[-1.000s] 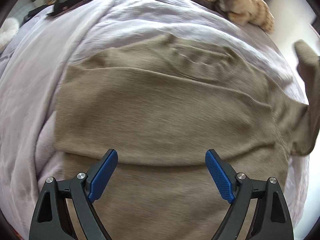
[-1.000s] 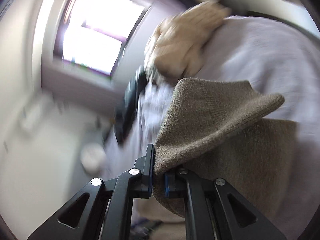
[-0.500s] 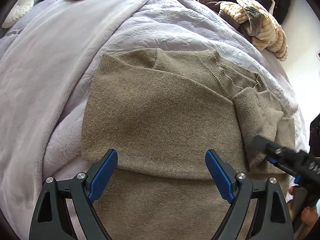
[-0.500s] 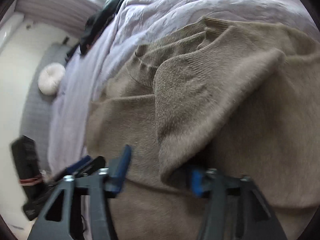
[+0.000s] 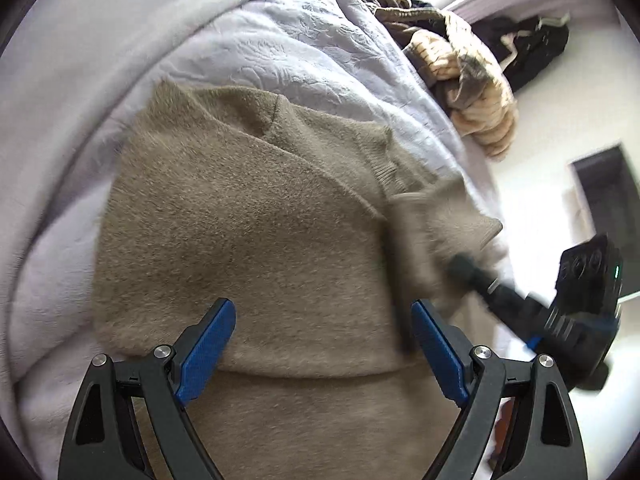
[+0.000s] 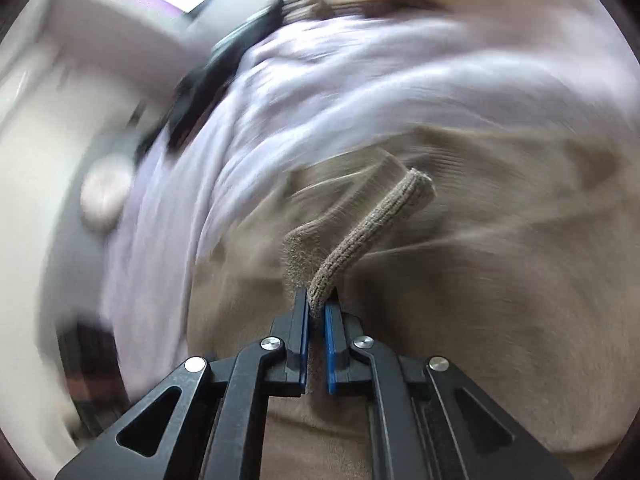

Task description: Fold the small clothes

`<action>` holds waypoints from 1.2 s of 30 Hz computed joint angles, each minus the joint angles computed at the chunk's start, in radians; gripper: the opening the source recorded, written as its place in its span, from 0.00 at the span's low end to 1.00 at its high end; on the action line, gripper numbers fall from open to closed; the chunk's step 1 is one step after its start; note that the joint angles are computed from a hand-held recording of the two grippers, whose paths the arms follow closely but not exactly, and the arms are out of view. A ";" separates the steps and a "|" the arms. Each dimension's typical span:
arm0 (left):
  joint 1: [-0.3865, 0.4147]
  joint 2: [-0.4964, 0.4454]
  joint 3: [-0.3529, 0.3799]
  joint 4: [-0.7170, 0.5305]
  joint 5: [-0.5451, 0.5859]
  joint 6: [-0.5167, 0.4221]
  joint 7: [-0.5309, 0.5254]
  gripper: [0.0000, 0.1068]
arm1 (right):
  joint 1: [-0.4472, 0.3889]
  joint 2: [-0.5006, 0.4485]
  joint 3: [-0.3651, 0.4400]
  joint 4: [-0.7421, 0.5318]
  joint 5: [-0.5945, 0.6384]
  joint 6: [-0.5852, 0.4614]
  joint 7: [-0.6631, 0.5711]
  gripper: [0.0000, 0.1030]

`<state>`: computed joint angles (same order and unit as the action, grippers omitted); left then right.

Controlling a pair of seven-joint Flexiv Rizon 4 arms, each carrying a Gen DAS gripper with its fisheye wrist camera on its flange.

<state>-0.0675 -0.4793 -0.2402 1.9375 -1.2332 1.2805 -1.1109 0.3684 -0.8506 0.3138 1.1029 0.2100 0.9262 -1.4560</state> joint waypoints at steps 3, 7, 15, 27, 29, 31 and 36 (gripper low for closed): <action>0.050 0.006 -0.062 0.003 -0.268 -0.084 0.166 0.84 | 0.034 0.001 0.016 0.005 -0.053 -0.061 -0.111 0.07; 0.041 -0.005 -0.041 -0.004 -0.420 -0.164 0.219 0.84 | 0.081 0.009 -0.001 0.037 -0.102 -0.124 -0.176 0.11; -0.026 -0.019 0.051 -0.024 -0.405 -0.217 0.199 0.84 | 0.049 0.076 0.004 0.140 -0.030 -0.154 -0.169 0.61; -0.006 -0.030 0.056 -0.050 0.009 -0.132 0.041 0.11 | -0.185 0.271 -0.005 0.503 0.314 0.195 0.210 0.63; 0.005 -0.030 0.055 -0.052 0.055 -0.132 0.012 0.11 | -0.222 0.268 0.014 0.525 0.378 0.286 0.264 0.62; 0.011 -0.035 0.064 -0.058 0.129 -0.138 -0.039 0.11 | -0.279 0.237 0.064 0.500 0.446 0.337 0.273 0.57; 0.033 -0.029 0.039 -0.053 0.191 -0.107 -0.058 0.11 | -0.249 0.236 0.022 0.493 0.300 0.370 0.294 0.06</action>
<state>-0.0346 -0.5083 -0.2009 1.8848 -1.0426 1.1732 -1.1689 0.1199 -0.6146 0.3360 1.5962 0.5102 1.2961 -1.1620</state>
